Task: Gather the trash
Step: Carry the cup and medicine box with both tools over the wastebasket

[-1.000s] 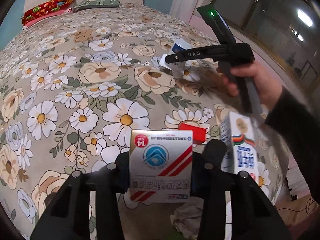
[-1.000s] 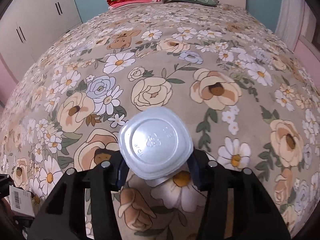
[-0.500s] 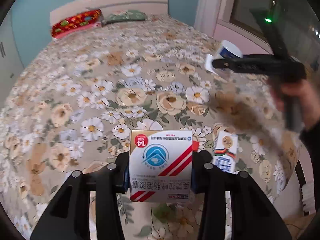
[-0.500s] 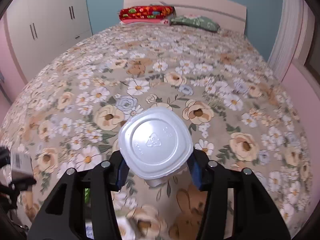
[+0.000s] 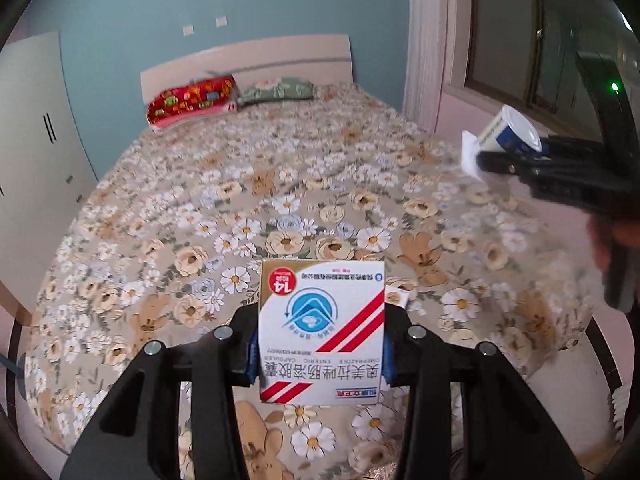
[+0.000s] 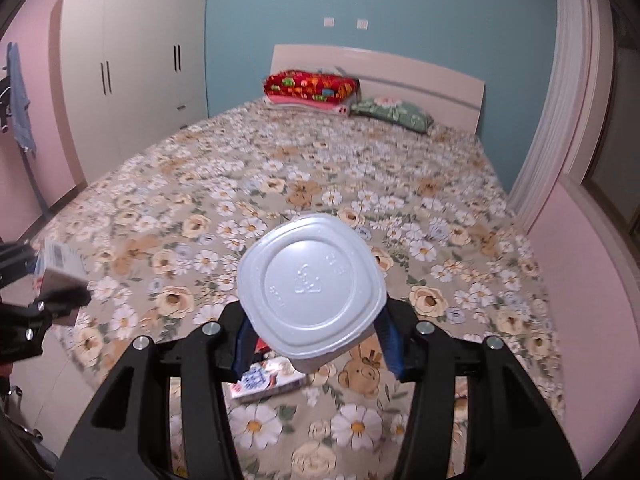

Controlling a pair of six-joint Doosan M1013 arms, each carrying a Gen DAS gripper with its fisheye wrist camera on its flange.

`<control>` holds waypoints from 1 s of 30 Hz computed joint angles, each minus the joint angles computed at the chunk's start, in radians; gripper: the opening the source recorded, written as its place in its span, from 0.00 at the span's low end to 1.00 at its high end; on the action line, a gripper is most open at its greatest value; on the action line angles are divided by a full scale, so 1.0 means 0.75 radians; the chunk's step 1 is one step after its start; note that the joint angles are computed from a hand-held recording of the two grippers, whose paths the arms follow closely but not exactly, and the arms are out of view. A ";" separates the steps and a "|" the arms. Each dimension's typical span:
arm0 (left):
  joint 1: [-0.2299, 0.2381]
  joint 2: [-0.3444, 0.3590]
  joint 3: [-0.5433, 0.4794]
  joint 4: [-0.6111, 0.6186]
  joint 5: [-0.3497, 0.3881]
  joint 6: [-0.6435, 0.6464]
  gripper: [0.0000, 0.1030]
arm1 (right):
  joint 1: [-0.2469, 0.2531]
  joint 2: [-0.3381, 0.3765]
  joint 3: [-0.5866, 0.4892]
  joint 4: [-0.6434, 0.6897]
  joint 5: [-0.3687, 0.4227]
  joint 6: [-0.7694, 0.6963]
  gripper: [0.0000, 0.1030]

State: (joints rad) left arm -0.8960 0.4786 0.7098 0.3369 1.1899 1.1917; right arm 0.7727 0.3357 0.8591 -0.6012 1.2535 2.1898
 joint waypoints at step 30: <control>-0.203 -0.375 0.551 0.276 -0.049 -0.307 0.44 | 0.417 -0.160 0.244 -0.118 0.149 0.200 0.50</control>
State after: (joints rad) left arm -1.0481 0.1974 1.1229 0.5442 1.1534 0.9612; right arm 1.0853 0.2158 1.0422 -0.6898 1.3656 2.3400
